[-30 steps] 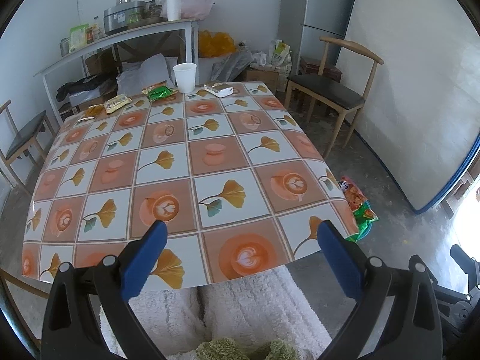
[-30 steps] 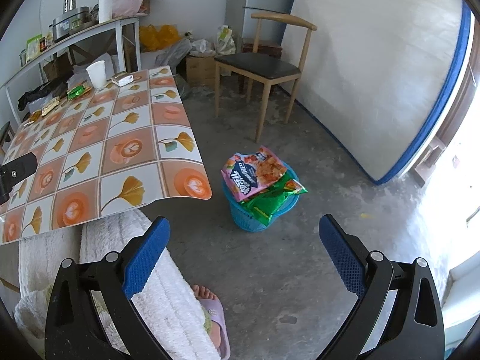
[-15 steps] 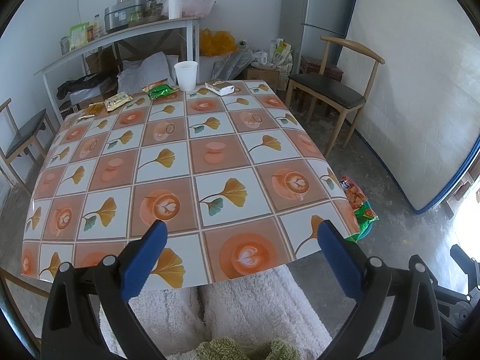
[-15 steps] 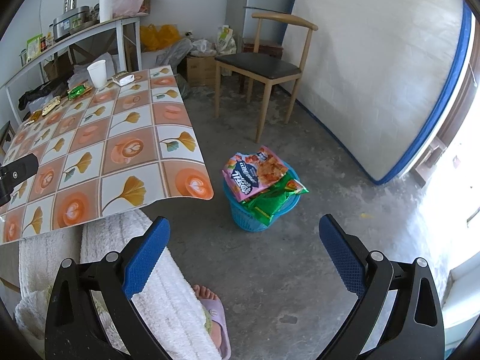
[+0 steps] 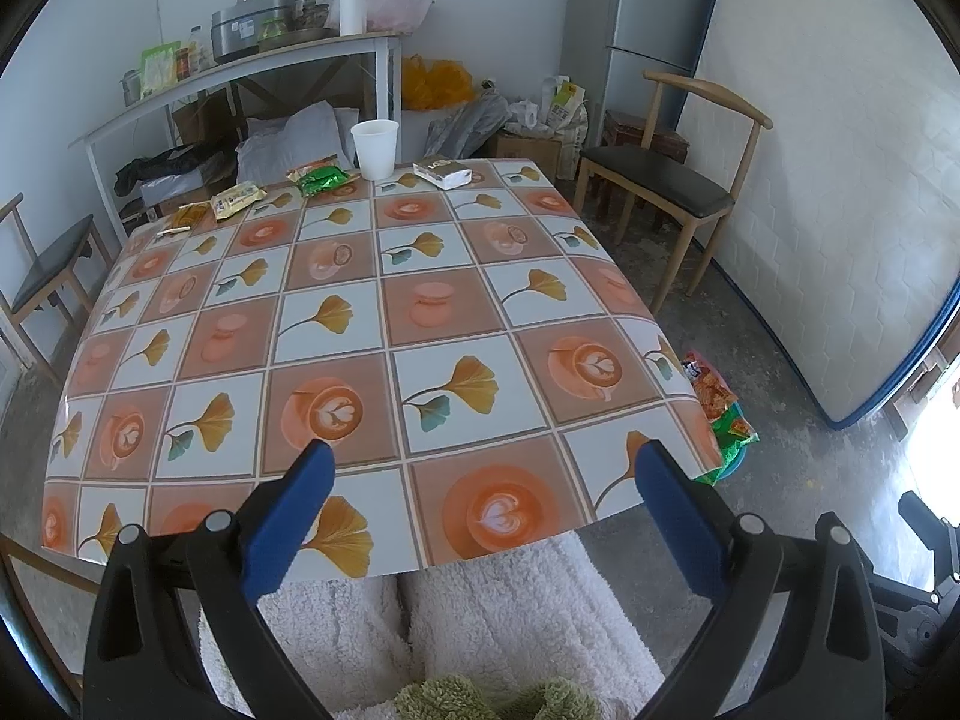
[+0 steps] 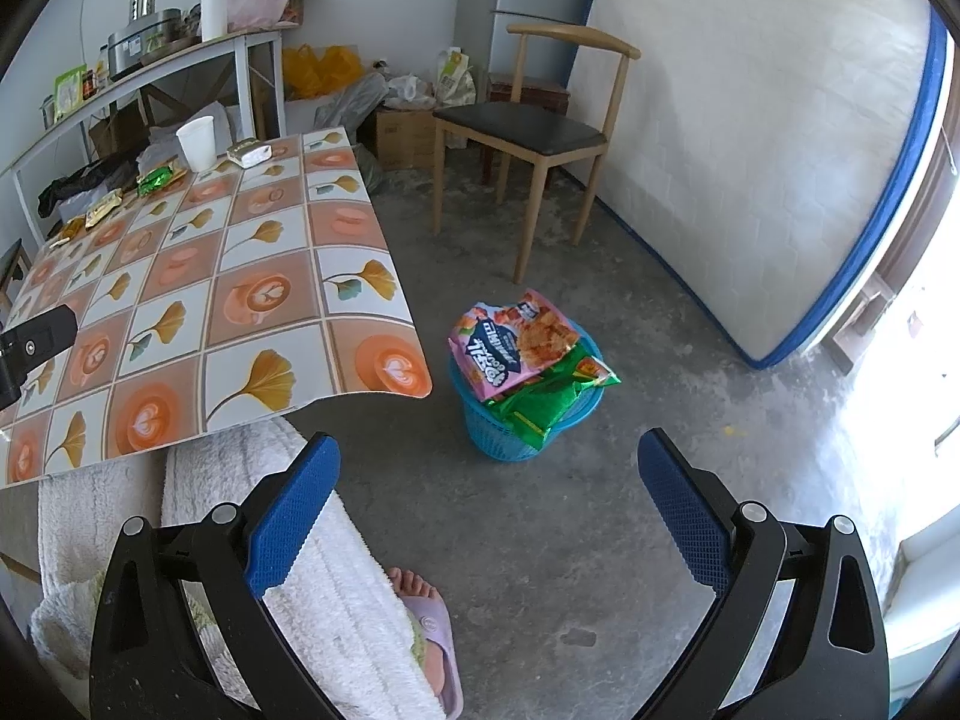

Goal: Collect trash

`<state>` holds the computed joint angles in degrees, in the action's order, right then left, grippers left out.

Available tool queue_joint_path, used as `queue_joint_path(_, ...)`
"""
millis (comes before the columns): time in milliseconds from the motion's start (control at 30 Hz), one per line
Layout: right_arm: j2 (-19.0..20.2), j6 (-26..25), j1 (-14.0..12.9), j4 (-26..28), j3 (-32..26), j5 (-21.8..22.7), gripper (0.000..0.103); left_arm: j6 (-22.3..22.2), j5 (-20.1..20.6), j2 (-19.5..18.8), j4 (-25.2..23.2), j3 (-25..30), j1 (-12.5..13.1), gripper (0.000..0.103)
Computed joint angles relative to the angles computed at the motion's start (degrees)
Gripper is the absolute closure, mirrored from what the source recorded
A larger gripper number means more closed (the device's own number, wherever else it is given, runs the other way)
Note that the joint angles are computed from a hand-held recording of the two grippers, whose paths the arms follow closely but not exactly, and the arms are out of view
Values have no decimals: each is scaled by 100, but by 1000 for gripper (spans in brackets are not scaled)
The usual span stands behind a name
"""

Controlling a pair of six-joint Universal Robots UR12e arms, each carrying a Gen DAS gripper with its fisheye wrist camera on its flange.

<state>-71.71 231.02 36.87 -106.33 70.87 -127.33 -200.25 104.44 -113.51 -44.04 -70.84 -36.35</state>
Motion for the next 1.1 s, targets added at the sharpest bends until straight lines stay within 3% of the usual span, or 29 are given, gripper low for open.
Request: queue_joint_path(1100,-16,-71,-36,-39,13,59,7,5,-24,4,-20,5,11,5)
